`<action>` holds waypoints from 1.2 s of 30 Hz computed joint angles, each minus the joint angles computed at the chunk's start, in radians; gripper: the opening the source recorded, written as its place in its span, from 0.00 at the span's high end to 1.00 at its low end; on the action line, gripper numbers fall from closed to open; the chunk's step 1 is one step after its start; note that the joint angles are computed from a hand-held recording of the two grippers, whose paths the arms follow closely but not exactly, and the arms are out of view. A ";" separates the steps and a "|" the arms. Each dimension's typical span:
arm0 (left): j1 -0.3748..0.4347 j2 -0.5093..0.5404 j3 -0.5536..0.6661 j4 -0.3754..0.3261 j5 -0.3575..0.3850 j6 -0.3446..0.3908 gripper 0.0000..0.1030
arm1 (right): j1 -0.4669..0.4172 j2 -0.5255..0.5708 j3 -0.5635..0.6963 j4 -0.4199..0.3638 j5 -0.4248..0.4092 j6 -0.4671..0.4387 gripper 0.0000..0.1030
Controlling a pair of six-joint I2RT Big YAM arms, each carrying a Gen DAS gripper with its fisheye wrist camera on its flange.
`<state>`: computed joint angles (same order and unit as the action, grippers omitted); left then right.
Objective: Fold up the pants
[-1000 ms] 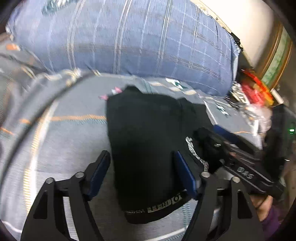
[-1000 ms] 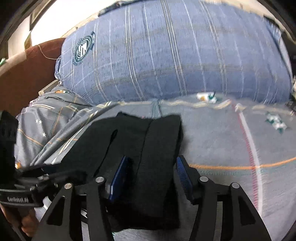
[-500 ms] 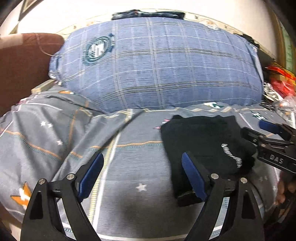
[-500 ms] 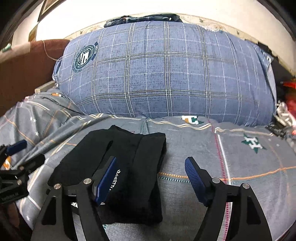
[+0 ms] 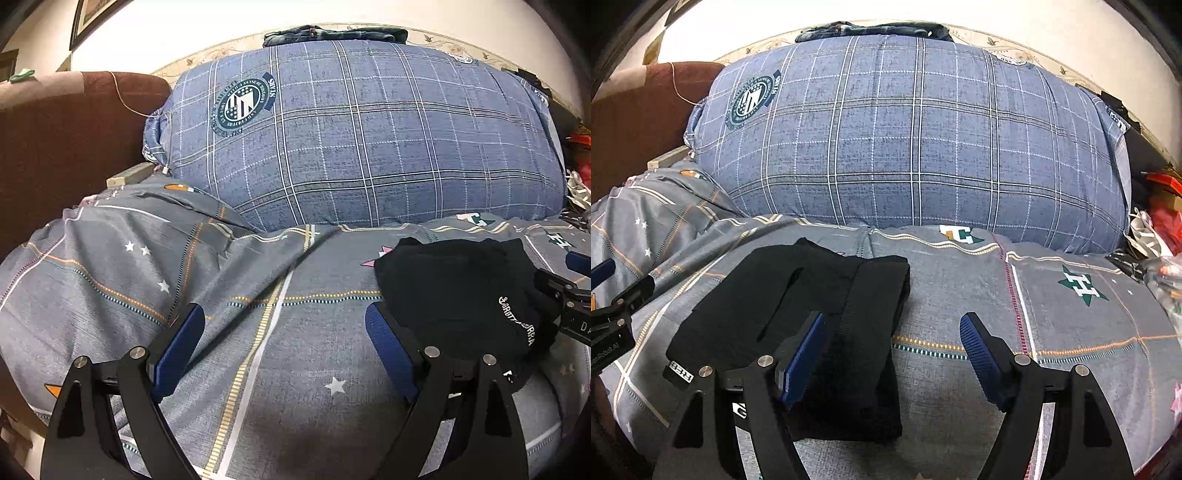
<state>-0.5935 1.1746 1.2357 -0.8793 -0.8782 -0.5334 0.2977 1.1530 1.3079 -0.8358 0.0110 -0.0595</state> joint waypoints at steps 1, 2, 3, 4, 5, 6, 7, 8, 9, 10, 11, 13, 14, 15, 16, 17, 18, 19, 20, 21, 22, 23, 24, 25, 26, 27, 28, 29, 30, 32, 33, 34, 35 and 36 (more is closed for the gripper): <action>-0.001 0.001 0.001 -0.001 -0.004 0.001 0.13 | 0.000 0.002 0.001 -0.002 0.004 -0.001 0.26; -0.002 0.002 0.002 -0.002 -0.004 0.002 0.12 | 0.000 0.004 0.002 -0.005 0.008 -0.003 0.26; -0.002 0.004 0.004 -0.006 -0.002 -0.001 0.12 | 0.000 0.005 0.002 -0.007 0.011 -0.004 0.26; -0.002 0.007 0.009 -0.017 0.001 -0.010 0.12 | 0.000 0.006 0.003 -0.008 0.015 -0.007 0.26; -0.001 0.010 0.013 -0.028 0.002 -0.018 0.12 | -0.001 0.007 0.003 -0.009 0.016 -0.008 0.26; -0.001 0.013 0.017 -0.038 0.003 -0.024 0.12 | -0.002 0.007 0.004 -0.010 0.013 -0.009 0.26; -0.001 0.016 0.020 -0.047 0.003 -0.029 0.12 | -0.002 0.007 0.004 -0.010 0.012 -0.010 0.26; -0.003 0.019 0.026 -0.061 -0.001 -0.041 0.12 | -0.001 0.006 0.003 -0.009 0.013 -0.011 0.26; -0.002 0.021 0.029 -0.066 -0.001 -0.044 0.12 | -0.001 0.005 0.002 -0.009 0.016 -0.012 0.26; -0.003 0.022 0.031 -0.071 0.000 -0.048 0.12 | 0.000 0.005 0.001 -0.007 0.019 -0.014 0.26; -0.003 0.022 0.032 -0.069 0.005 -0.047 0.12 | 0.001 0.005 0.000 -0.006 0.023 -0.016 0.26; -0.007 0.020 0.032 -0.067 0.007 -0.046 0.12 | 0.003 0.005 0.000 -0.006 0.024 -0.017 0.26; -0.008 0.019 0.032 -0.065 0.005 -0.043 0.12 | 0.003 0.005 0.000 -0.007 0.023 -0.017 0.26; -0.009 0.018 0.032 -0.062 0.005 -0.040 0.12 | 0.003 0.005 0.000 -0.007 0.023 -0.017 0.26; -0.010 0.015 0.030 -0.055 0.006 -0.034 0.12 | 0.003 0.004 -0.001 -0.006 0.024 -0.018 0.26; -0.012 0.012 0.027 -0.047 0.008 -0.026 0.12 | 0.004 0.005 0.000 -0.006 0.024 -0.018 0.26; -0.013 0.011 0.027 -0.042 0.009 -0.021 0.12 | 0.004 0.005 0.000 -0.006 0.024 -0.018 0.26; -0.015 0.011 0.026 -0.040 0.009 -0.018 0.12 | 0.004 0.004 0.000 -0.006 0.023 -0.017 0.26; -0.015 0.011 0.027 -0.039 0.012 -0.014 0.12 | 0.004 0.004 -0.001 -0.004 0.023 -0.016 0.26; -0.016 0.012 0.028 -0.039 0.013 -0.011 0.12 | 0.003 0.003 -0.001 -0.003 0.021 -0.015 0.26; -0.017 0.013 0.028 -0.040 0.015 -0.008 0.12 | 0.002 0.002 -0.001 -0.002 0.018 -0.015 0.26; -0.019 0.013 0.029 -0.042 0.016 -0.007 0.12 | 0.001 0.002 -0.001 -0.001 0.016 -0.013 0.26; -0.020 0.014 0.029 -0.043 0.018 -0.006 0.12 | 0.000 0.001 -0.001 -0.002 0.015 -0.012 0.26; -0.020 0.014 0.030 -0.044 0.020 -0.007 0.12 | -0.001 0.002 0.000 -0.002 0.014 -0.011 0.26; -0.020 0.015 0.031 -0.048 0.023 -0.009 0.12 | -0.001 0.001 -0.001 -0.002 0.015 -0.011 0.26; -0.019 0.015 0.031 -0.049 0.028 -0.010 0.12 | -0.001 0.001 -0.001 -0.001 0.015 -0.012 0.26; -0.017 0.015 0.032 -0.051 0.033 -0.011 0.12 | -0.001 0.001 -0.001 0.000 0.015 -0.013 0.26; -0.016 0.015 0.032 -0.053 0.036 -0.013 0.12 | -0.002 0.000 -0.001 0.000 0.015 -0.014 0.26; -0.015 0.015 0.032 -0.055 0.038 -0.015 0.12 | -0.002 0.000 -0.001 0.000 0.015 -0.014 0.26; -0.012 0.014 0.033 -0.055 0.044 -0.019 0.12 | -0.001 0.000 -0.002 0.000 0.015 -0.013 0.26; -0.011 0.014 0.033 -0.057 0.045 -0.022 0.12 | -0.001 0.000 -0.002 0.000 0.015 -0.013 0.26; -0.011 0.014 0.034 -0.058 0.043 -0.024 0.12 | -0.001 0.000 -0.002 0.001 0.016 -0.013 0.26; -0.012 0.015 0.034 -0.060 0.039 -0.026 0.12 | -0.001 -0.001 -0.003 0.003 0.015 -0.013 0.26; -0.012 0.015 0.034 -0.061 0.037 -0.028 0.12 | -0.001 -0.001 -0.003 0.003 0.014 -0.012 0.26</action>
<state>-0.6058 1.1897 1.2699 -0.9407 -0.8409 -0.5615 0.2965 1.1516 1.3046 -0.8327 0.0253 -0.0718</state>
